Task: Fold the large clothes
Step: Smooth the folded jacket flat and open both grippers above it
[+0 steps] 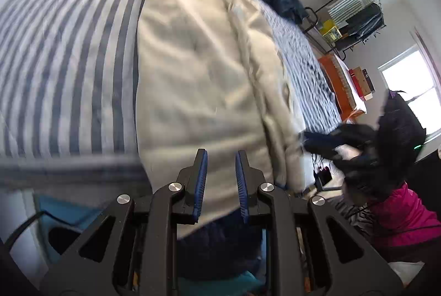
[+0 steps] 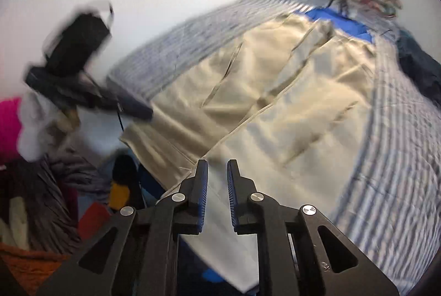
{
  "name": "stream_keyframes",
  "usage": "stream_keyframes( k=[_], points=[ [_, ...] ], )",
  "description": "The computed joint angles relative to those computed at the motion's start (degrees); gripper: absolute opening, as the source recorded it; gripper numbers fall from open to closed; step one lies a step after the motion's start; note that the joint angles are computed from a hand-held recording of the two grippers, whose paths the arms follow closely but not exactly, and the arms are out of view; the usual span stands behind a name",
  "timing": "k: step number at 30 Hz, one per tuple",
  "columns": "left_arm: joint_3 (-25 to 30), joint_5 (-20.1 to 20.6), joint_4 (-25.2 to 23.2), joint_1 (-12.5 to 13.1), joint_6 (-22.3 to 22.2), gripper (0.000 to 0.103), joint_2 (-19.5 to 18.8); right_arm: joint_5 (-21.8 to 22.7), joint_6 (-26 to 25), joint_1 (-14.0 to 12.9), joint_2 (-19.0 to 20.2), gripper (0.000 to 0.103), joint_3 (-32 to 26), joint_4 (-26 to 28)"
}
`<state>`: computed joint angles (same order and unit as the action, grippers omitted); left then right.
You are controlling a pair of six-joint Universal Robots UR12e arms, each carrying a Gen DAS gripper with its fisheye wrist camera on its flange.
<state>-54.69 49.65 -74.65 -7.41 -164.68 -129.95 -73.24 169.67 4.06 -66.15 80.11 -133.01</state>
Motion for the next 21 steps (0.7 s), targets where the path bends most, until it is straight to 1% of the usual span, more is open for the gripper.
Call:
stream_keyframes(
  k=[1,3,4,5,6,8,9,11,12,13,15,16,18,20,21],
  points=[
    [0.7,0.5,0.4,-0.1,0.0,0.019,-0.4,-1.5,-0.9,0.3,0.2,0.013,-0.1,1.5],
    [1.9,1.9,0.2,-0.5,0.4,0.019,-1.4,-3.4,-2.5,0.9,1.4,0.013,-1.3,6.9],
    [2.8,2.9,-1.2,-0.7,0.8,0.019,-2.0,-4.8,-2.9,1.2,1.6,0.013,-1.1,7.5],
    [4.4,4.7,-4.2,-1.1,2.1,0.019,-3.0,-5.0,-3.4,1.3,1.2,0.013,0.0,5.7],
    [4.9,6.1,-5.5,-1.4,2.8,0.019,-3.6,-5.4,-3.8,1.4,1.0,0.012,0.2,5.5],
    [4.3,6.7,-4.6,-1.6,3.1,0.019,-3.6,-3.9,-2.6,1.0,0.7,0.012,-0.1,6.8],
    [5.0,6.7,-5.6,-1.6,3.7,0.019,-3.8,-3.0,-2.0,0.7,0.2,0.013,0.1,6.3],
    [6.9,5.9,-8.1,-1.3,3.1,0.019,-4.4,-2.0,-1.4,-0.1,-0.9,0.021,1.1,4.3],
    [7.0,4.4,-7.6,-1.0,2.0,0.020,-4.3,-1.7,-0.9,-0.6,-1.5,0.032,1.5,3.5],
    [7.1,3.3,-6.3,-0.8,1.1,0.026,-4.3,-1.6,0.3,-1.1,-2.1,0.043,2.1,1.8],
    [8.6,3.6,-3.7,-0.9,0.3,0.037,-4.7,-1.6,2.8,-2.2,-2.9,0.043,3.3,-2.8],
    [10.1,4.0,-3.2,-1.1,0.7,0.037,-5.4,-1.4,4.0,-2.7,-3.0,0.043,3.2,-4.3],
    [14.3,5.7,-3.7,-1.6,0.9,0.037,-7.4,-1.6,5.3,-3.6,-1.6,0.043,0.5,-2.9],
    [18.1,6.1,-5.2,-1.7,-0.1,0.045,-9.5,-3.7,5.9,-3.7,-0.7,0.043,-1.2,-2.2],
    [20.4,6.5,-6.8,-1.6,-1.6,0.055,-10.8,-4.5,6.5,-3.8,-0.3,0.043,-1.8,-1.4]
  ],
)
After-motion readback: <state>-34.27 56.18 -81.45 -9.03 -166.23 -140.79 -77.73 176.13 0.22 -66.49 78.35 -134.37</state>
